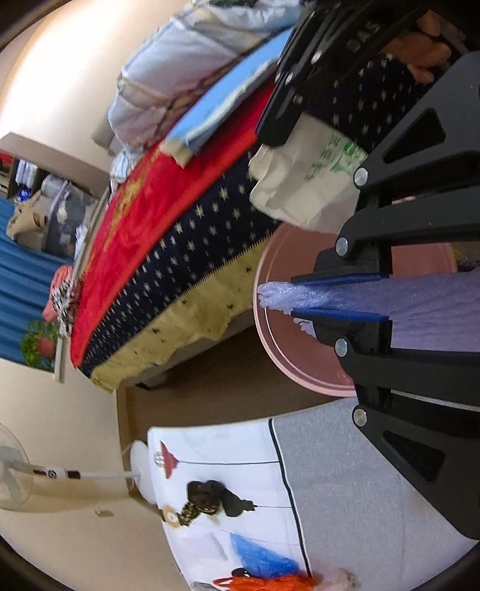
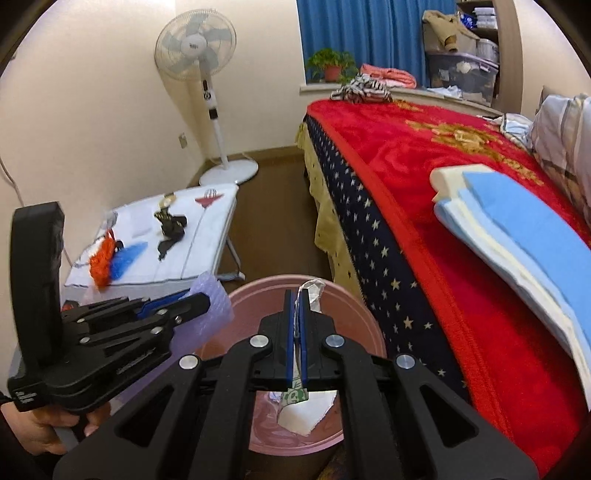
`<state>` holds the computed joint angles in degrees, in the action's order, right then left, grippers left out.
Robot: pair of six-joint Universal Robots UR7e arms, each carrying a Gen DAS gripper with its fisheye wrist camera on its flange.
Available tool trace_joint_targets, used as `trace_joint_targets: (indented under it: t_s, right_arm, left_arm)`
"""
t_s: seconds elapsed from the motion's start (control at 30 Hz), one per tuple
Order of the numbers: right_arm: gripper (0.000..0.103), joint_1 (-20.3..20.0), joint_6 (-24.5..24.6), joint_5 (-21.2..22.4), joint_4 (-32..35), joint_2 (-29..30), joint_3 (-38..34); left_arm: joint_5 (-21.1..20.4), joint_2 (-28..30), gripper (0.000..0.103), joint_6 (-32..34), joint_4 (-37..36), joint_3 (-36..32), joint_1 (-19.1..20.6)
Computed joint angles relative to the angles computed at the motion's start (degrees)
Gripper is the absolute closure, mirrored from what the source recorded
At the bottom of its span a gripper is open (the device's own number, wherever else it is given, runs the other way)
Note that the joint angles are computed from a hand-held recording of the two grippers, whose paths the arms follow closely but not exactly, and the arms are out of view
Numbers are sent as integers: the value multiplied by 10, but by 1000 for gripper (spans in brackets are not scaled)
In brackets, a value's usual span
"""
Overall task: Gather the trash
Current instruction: 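Carry both items to the pink wastebasket and open both tools over it, then bring both tools back toward the table with the remaining trash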
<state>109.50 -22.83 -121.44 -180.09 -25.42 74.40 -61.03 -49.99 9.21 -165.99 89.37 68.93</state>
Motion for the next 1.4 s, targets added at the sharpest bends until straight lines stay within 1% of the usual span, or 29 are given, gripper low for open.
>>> trace_joint_targets:
  t_s: [0.03,0.07,0.1,0.13,0.17,0.2,0.23,0.27,0.3,0.33,0.4,0.47,0.5,0.57,0.6,0.67,0.73,0.83,0.87,0.93,0.97,1.0,1.07,1.1,1.13,1.2,1.27,1.3,1.4]
  right_arm:
    - [98,-1,-7,-4,-4,4,-3]
    - [95,-1,-14,-9,-8,9,-8]
    - [85,-2,-18,-18,-7,14,-13]
    - [76,-2,-15,-26,-1,17,-18]
    - [56,-4,-5,-35,4,20,-21]
    - [48,-6,3,-33,9,18,-21]
    - [48,-7,7,-31,15,17,-20]
    - [44,-7,7,-33,18,17,-20]
    - [37,-5,0,-40,13,18,-19]
    - [34,-3,-7,-44,5,18,-18]
    - [23,4,-20,-44,-16,15,-11]
    - [17,16,-28,-41,-39,5,4]
    - [16,22,-30,-37,-49,0,9]
    - [9,40,-30,-30,-80,-17,33]
    - [7,47,-24,-26,-90,-26,46]
    - [5,63,-3,-17,-115,-45,79]
    - [5,82,32,-6,-149,-69,131]
    - [5,105,67,-5,-191,-86,195]
    - [5,114,74,-9,-204,-88,215]
    - [5,127,79,-11,-218,-92,244]
    - [5,138,73,-15,-229,-92,262]
    - [5,145,69,-19,-240,-90,274]
    - [5,156,68,-16,-245,-93,295]
    - [5,160,71,-14,-242,-95,303]
    - [5,163,74,-10,-238,-97,309]
    - [5,170,72,-7,-231,-97,317]
    - [5,178,67,-5,-228,-98,322]
    - [5,182,67,-5,-230,-97,325]
    - [5,191,65,-3,-236,-99,328]
  left_arm:
    - [2,5,81,-4,-2,-5,3]
    - [1,7,59,-8,-3,-8,7]
    - [7,11,44,-15,-14,-8,9]
    - [20,11,17,-20,-24,-5,9]
    - [47,15,7,-28,-46,-1,7]
    - [57,16,7,-30,-62,2,6]
    - [62,16,7,-34,-71,3,7]
    - [65,13,7,-42,-64,3,9]
    - [73,10,7,-56,-47,0,10]
    - [81,4,7,-66,-37,1,10]
    - [91,-13,7,-72,-49,16,6]
    - [98,-47,7,-62,-77,50,-4]
    - [101,-62,7,-55,-89,65,-9]
    - [120,-102,7,-30,-120,106,-26]
    - [138,-134,7,-9,-145,138,-42]
    - [155,-173,7,12,-161,173,-59]
    - [176,-229,7,34,-172,225,-83]
    - [228,-310,7,56,-190,307,-122]
    - [237,-326,7,58,-194,324,-130]
    - [282,-367,7,63,-219,376,-157]
    - [301,-383,7,61,-227,397,-167]
    - [325,-410,7,39,-215,427,-182]
    - [346,-449,7,1,-184,459,-200]
    - [365,-475,7,-28,-164,481,-213]
    - [369,-488,7,-40,-153,489,-215]
    - [379,-529,7,-94,-96,511,-226]
    - [390,-552,7,-128,-53,522,-234]
    - [395,-566,7,-142,-30,526,-239]
    - [405,-579,7,-151,-17,533,-248]
